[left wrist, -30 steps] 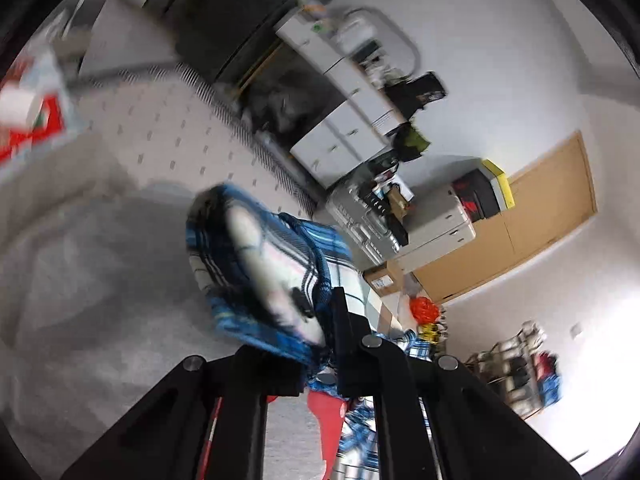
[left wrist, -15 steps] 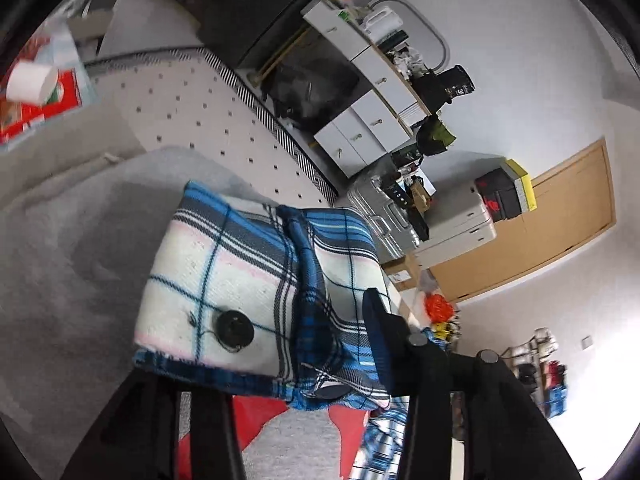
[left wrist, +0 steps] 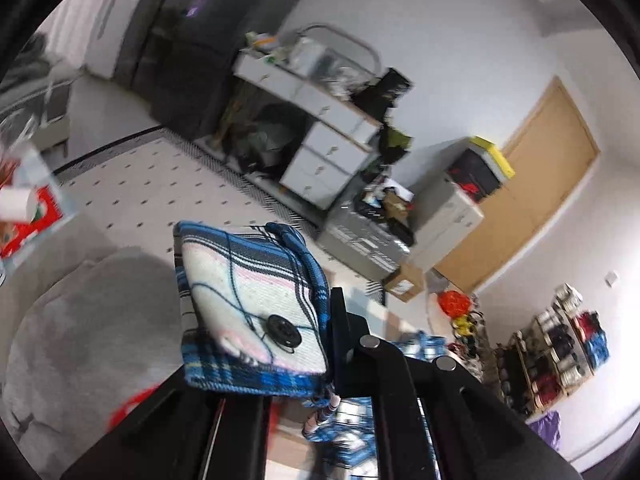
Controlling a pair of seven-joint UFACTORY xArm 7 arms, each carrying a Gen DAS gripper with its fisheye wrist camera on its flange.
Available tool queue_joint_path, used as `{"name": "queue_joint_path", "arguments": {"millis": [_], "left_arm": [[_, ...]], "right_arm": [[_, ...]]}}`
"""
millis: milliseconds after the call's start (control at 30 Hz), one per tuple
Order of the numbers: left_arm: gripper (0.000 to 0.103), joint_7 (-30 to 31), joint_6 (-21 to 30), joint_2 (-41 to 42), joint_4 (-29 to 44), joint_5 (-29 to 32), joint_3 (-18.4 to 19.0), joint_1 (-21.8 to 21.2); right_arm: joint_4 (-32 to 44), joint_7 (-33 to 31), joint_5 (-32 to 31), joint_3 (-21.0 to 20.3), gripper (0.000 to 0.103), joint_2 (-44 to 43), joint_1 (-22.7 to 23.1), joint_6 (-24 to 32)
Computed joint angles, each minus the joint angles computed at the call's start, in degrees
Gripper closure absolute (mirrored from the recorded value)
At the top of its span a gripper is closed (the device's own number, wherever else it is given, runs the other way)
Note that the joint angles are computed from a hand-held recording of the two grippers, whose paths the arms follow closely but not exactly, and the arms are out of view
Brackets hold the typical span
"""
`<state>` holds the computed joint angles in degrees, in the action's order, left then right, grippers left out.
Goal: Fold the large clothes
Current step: 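Lift the grasped sleeve up with the left gripper, then carry the sleeve across the shirt body and open the left gripper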
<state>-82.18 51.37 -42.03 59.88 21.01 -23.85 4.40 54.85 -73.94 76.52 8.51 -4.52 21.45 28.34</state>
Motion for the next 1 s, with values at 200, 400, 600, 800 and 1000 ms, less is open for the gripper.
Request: {"name": "queue_joint_path", "arguments": {"millis": [200, 400, 600, 800, 1000], "left_arm": [[0.1, 2.7, -1.5, 10.6, 10.7, 4.7, -5.4, 0.1], [0.1, 4.6, -2.7, 25.2, 22.0, 11.5, -9.5, -3.0], [0.1, 6.4, -1.3, 44.8, 35.9, 19.3, -12.9, -9.6], [0.101, 12.0, 0.3, 65.2, 51.0, 21.0, -11.1, -19.8], [0.101, 16.1, 2.0, 79.8, 62.5, 15.6, -7.5, -26.3]], "right_arm": [[0.6, 2.1, 0.5, -0.7, 0.0, 0.1, -0.8, 1.3], [1.2, 4.2, 1.4, -1.4, 0.0, 0.1, -2.1, 2.1], [3.1, 10.2, 0.5, -2.8, 0.0, 1.4, -4.6, 6.0], [4.1, 12.1, 0.6, -3.5, 0.0, 1.9, -7.3, 7.0], [6.2, 17.5, -1.0, -4.4, 0.0, 4.6, -10.2, 7.1]]}}
